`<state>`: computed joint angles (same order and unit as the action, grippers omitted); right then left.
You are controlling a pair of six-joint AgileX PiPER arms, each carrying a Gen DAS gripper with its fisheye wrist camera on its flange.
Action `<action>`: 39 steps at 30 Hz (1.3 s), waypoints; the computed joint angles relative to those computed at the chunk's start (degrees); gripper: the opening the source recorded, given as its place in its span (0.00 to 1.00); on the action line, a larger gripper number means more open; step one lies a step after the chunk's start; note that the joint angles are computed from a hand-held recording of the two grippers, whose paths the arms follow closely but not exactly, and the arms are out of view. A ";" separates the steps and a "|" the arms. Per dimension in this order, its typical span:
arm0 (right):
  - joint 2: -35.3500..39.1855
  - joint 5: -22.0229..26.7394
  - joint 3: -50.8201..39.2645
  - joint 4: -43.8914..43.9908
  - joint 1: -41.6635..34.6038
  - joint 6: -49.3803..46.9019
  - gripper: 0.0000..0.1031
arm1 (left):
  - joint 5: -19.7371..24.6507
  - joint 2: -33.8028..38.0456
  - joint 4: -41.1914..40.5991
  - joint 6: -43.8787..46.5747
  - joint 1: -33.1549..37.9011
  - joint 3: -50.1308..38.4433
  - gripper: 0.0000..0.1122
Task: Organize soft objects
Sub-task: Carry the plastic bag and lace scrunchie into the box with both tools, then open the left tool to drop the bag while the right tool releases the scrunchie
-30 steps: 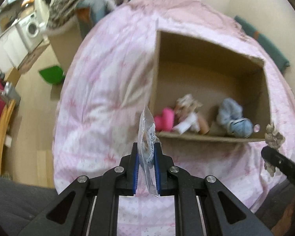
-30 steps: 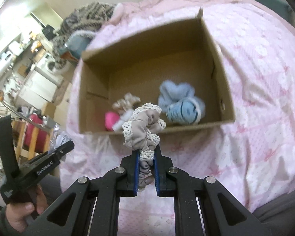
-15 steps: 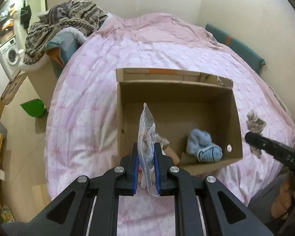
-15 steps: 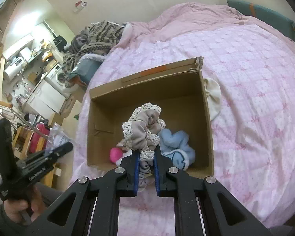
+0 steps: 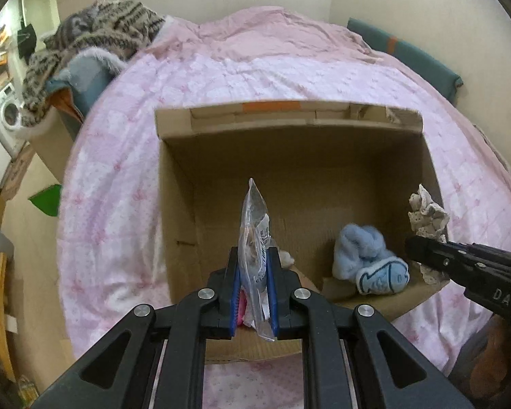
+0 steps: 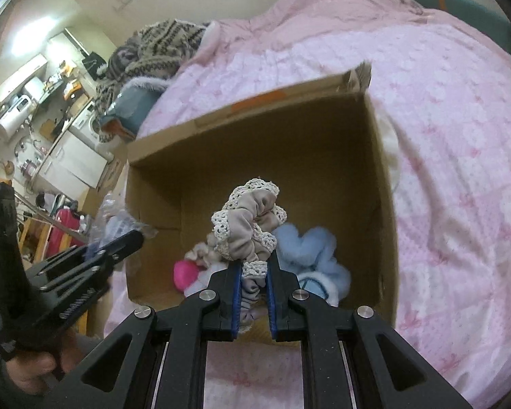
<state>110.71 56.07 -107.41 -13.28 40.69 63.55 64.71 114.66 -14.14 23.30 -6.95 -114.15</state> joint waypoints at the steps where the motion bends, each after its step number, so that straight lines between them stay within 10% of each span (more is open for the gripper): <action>1: 0.33 0.03 -0.15 0.76 -0.12 -0.99 0.14 | 0.07 0.25 -0.07 -0.23 0.00 0.18 0.11; 39: 4.50 0.63 -3.64 4.35 -0.22 -4.50 0.14 | -4.66 -2.15 -3.61 1.57 1.08 5.82 0.12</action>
